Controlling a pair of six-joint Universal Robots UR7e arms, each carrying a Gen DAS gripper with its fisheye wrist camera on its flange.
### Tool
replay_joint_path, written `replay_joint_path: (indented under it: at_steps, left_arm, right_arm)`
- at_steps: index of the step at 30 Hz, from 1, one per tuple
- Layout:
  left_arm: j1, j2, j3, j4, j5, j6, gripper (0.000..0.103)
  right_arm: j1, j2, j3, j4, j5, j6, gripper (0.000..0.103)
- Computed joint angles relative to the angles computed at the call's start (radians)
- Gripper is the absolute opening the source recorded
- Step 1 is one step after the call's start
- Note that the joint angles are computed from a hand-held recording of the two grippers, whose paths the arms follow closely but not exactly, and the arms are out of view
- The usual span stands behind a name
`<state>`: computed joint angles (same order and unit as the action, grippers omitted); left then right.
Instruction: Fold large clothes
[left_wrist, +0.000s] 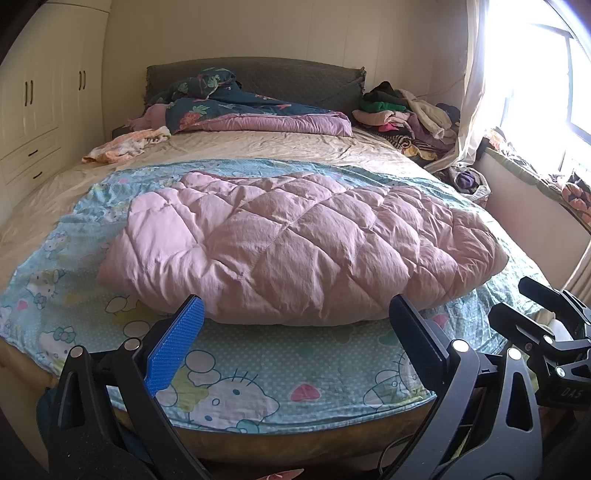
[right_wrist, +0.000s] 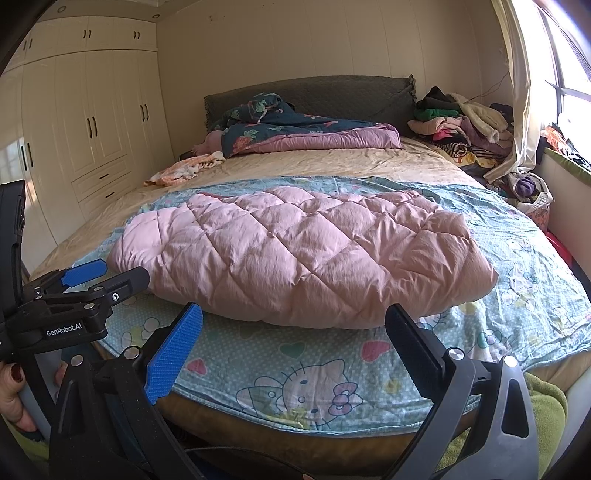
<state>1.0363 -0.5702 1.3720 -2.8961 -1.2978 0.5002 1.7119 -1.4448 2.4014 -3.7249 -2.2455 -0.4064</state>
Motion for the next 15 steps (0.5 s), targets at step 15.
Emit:
replay_joint_path:
  at_steps: [15]
  left_arm:
    - [0.001, 0.002, -0.005, 0.001, -0.001, 0.002, 0.094]
  right_arm:
    - [0.001, 0.002, -0.001, -0.002, -0.003, -0.002, 0.099]
